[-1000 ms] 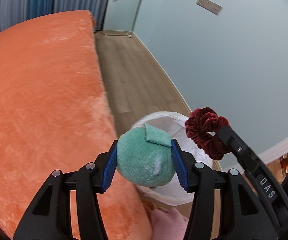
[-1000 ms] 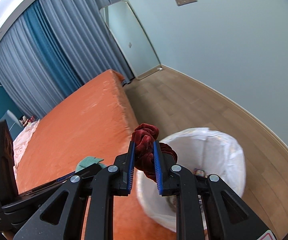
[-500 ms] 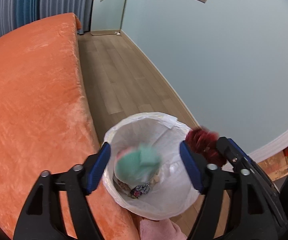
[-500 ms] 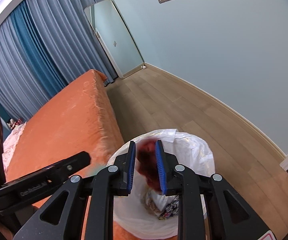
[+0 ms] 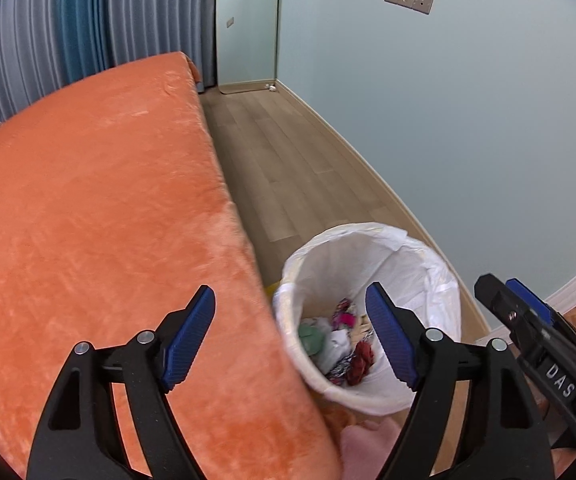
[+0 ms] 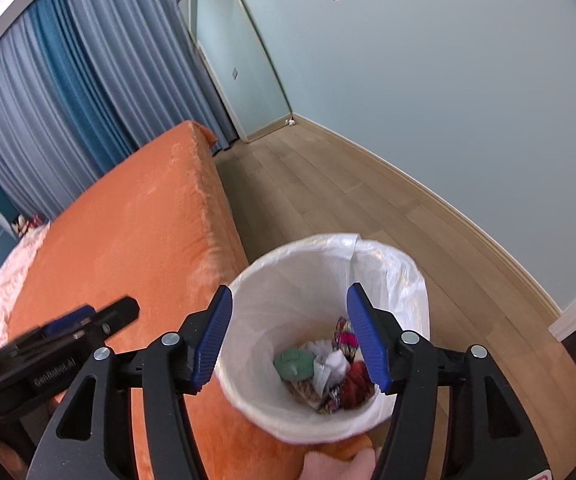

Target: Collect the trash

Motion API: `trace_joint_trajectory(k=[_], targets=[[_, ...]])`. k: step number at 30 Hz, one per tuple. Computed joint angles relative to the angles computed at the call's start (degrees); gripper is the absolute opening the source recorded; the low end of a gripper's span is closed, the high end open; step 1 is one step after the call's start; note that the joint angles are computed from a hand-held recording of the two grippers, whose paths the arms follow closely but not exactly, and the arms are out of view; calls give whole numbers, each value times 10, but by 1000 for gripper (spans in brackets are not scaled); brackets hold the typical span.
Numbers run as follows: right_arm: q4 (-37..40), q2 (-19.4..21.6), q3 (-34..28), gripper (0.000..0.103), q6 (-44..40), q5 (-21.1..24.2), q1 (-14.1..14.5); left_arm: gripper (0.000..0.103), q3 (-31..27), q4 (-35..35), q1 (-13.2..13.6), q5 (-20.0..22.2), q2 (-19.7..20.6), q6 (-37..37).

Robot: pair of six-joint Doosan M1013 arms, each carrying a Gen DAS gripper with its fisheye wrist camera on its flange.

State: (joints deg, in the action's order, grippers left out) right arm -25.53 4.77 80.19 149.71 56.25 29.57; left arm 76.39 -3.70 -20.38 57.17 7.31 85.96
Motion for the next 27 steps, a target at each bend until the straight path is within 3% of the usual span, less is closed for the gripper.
trace_joint_trajectory(k=[6,10,12,17,22,24,27], targets=[[-5,9,-16,65,-20,41,25,74,19,31,5,1,-21,-20],[-35,14,-28,75,-34,68,45,74,34,53,6,-4,-37,-35],[-38,15,-32,76,-41,79,52,79,39,63,6,-4,-43,-39],[-33,12,-34,84,-37,89,62,86,52,82,8,-11,-60,-54],[-47,10,-34,86,-40,99,71,88,61,106,9,-5,-70,-77],[-55,10,-34,95,-40,103,76,89,64,108,10,-1,-74,-79],[-65,10,-34,96,-42,113,83,90,68,113,9,-1,-81,-81]])
